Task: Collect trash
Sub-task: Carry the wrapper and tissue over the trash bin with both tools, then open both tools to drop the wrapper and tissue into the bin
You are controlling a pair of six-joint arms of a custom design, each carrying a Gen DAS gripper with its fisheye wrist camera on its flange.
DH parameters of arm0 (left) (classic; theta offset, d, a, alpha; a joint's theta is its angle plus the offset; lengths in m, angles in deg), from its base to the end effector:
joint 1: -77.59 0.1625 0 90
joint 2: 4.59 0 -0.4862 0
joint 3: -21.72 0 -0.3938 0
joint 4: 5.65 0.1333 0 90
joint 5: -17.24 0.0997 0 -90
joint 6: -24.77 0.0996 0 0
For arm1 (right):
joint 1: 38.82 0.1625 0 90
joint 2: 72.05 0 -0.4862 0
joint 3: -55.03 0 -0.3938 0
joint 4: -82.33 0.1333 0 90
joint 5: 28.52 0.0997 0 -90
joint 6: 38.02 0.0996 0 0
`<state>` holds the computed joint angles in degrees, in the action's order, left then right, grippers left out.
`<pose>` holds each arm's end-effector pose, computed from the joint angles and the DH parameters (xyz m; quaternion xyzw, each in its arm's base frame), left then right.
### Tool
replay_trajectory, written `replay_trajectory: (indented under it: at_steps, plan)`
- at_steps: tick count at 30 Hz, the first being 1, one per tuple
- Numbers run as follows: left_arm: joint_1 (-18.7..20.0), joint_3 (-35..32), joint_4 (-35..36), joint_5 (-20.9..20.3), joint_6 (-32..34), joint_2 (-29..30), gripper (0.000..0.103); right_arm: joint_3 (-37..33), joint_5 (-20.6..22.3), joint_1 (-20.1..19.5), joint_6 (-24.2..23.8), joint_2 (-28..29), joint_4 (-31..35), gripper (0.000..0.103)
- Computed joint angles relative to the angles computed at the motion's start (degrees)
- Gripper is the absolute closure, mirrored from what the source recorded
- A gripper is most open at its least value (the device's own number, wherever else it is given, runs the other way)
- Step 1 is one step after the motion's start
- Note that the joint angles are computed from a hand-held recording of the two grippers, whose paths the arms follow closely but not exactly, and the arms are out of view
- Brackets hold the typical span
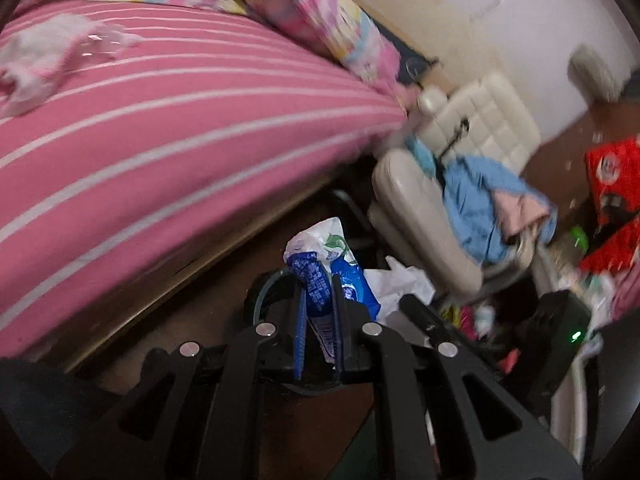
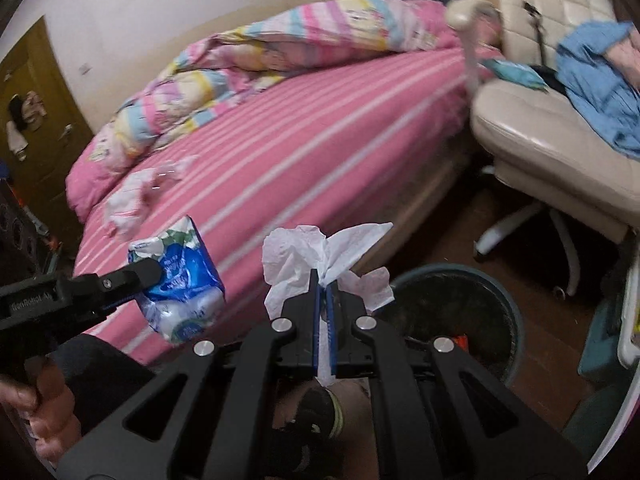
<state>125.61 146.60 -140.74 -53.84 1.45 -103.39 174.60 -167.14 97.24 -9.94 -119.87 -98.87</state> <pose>-0.1473 -0.4113 0.4132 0.1309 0.9644 -0.2246 0.0486 0.4480 -0.3504 0.1199 0.0717 -0.8981 0.3674 0.2310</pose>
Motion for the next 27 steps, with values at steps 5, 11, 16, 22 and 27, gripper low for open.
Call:
replay_trajectory:
  at_steps: [5, 11, 16, 22, 27]
  plan:
    - [1.0, 0.1, -1.8, -2.3, 5.4, 7.1, 0.093, 5.0, -0.5, -3.1, 2.8, -2.0, -1.8, 0.099]
    - [2.8, -0.9, -1.4, -4.3, 8.3, 15.4, 0.093, 9.0, 0.2, -7.5, 6.4, -2.9, -2.2, 0.099]
    - [5.2, -1.8, -1.0, -6.5, 8.9, 21.1, 0.093, 12.3, 1.6, -11.4, 8.6, -3.2, -3.0, 0.099]
    - [6.0, -2.8, -0.8, -7.3, 9.8, 26.9, 0.092, 14.5, 3.0, -14.9, 10.0, -2.7, -3.4, 0.098]
    - [6.0, -3.1, -0.5, -6.4, 9.9, 30.3, 0.091, 15.1, 3.4, -17.5, 9.5, -1.6, -4.5, 0.098]
